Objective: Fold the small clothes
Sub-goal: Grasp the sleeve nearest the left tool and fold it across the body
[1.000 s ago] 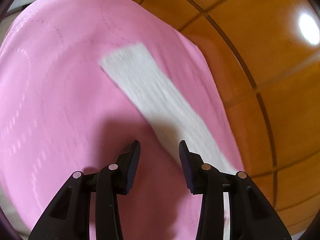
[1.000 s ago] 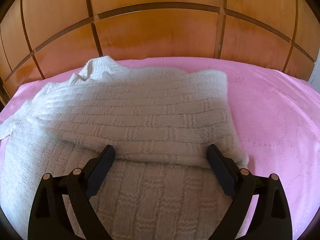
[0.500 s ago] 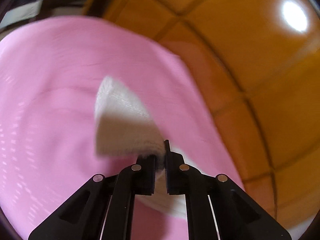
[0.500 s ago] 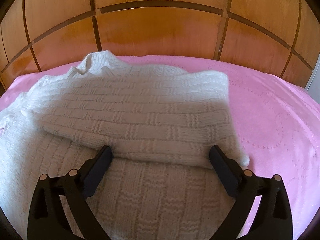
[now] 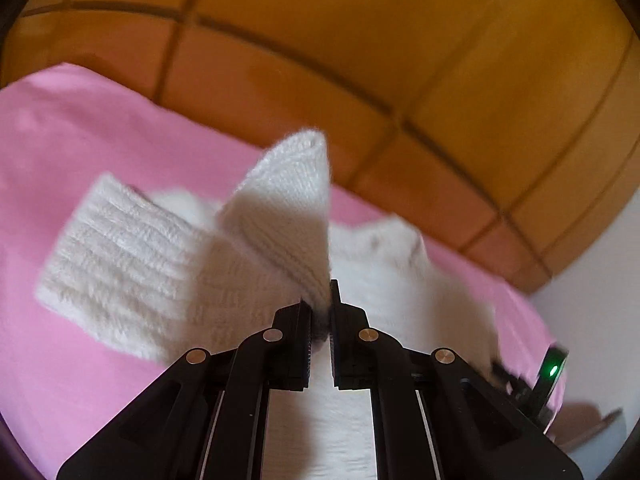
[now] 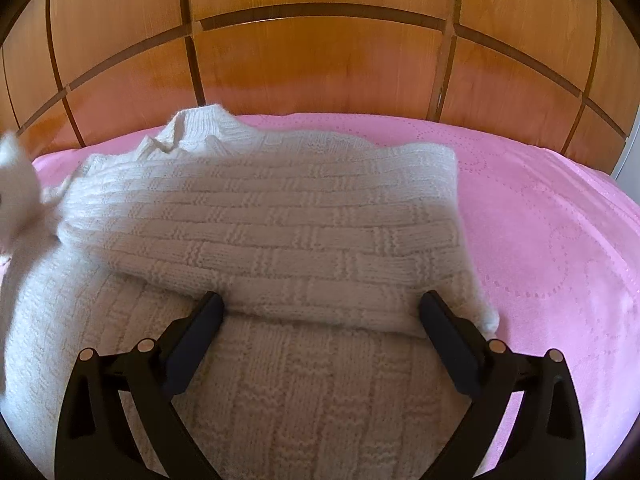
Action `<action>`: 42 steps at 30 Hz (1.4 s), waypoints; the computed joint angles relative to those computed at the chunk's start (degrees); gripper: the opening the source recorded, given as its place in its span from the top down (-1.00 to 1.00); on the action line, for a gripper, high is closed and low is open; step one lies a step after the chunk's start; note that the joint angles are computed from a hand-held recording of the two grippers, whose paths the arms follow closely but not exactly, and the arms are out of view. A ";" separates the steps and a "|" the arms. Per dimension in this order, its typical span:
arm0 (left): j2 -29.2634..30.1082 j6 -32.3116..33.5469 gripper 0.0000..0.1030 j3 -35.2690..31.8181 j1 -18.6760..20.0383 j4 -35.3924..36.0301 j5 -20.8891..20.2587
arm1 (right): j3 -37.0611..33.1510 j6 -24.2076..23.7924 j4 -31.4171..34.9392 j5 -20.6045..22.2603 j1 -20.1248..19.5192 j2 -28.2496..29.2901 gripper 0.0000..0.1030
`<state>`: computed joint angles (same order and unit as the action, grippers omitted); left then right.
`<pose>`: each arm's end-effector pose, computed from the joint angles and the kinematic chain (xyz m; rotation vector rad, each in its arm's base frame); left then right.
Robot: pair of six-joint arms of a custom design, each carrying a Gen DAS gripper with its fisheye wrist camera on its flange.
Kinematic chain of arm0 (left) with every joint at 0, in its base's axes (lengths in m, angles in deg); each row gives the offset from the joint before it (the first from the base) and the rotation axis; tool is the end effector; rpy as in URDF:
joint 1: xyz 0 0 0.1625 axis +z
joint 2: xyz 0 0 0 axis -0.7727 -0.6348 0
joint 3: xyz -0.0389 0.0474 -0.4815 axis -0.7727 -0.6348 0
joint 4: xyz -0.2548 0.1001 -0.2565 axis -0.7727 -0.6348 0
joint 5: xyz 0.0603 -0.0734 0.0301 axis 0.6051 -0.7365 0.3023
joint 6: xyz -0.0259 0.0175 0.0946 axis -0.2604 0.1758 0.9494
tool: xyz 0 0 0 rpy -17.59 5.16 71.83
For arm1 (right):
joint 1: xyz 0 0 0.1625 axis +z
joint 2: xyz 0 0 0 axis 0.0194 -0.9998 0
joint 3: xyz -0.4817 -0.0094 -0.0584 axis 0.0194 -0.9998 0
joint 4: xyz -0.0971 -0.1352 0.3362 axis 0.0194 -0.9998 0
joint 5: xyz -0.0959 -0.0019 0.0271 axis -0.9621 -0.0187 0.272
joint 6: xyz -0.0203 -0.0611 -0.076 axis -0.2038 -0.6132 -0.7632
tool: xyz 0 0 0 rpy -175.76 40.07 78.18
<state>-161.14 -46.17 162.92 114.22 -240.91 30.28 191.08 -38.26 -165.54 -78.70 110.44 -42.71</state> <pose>-0.0319 -0.4944 0.3795 -0.0265 2.5755 -1.1909 0.2870 -0.5420 0.0991 0.5569 -2.2962 0.7187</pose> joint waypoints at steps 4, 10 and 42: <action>3.53 -0.45 0.81 1.69 -1.33 0.38 2.50 | 0.22 0.14 -0.14 0.58 -0.14 -0.24 -0.91; 2.66 -1.27 0.42 6.46 -2.72 -1.68 7.15 | 0.50 0.37 -0.28 1.28 -0.35 -0.55 -0.92; 4.95 -0.28 0.35 17.01 -4.53 -17.03 14.53 | 0.36 8.17 5.19 4.50 3.48 -2.22 -0.73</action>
<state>-156.19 -46.45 179.93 109.69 -257.94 44.81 191.44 -30.09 -160.35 -74.20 113.92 -44.93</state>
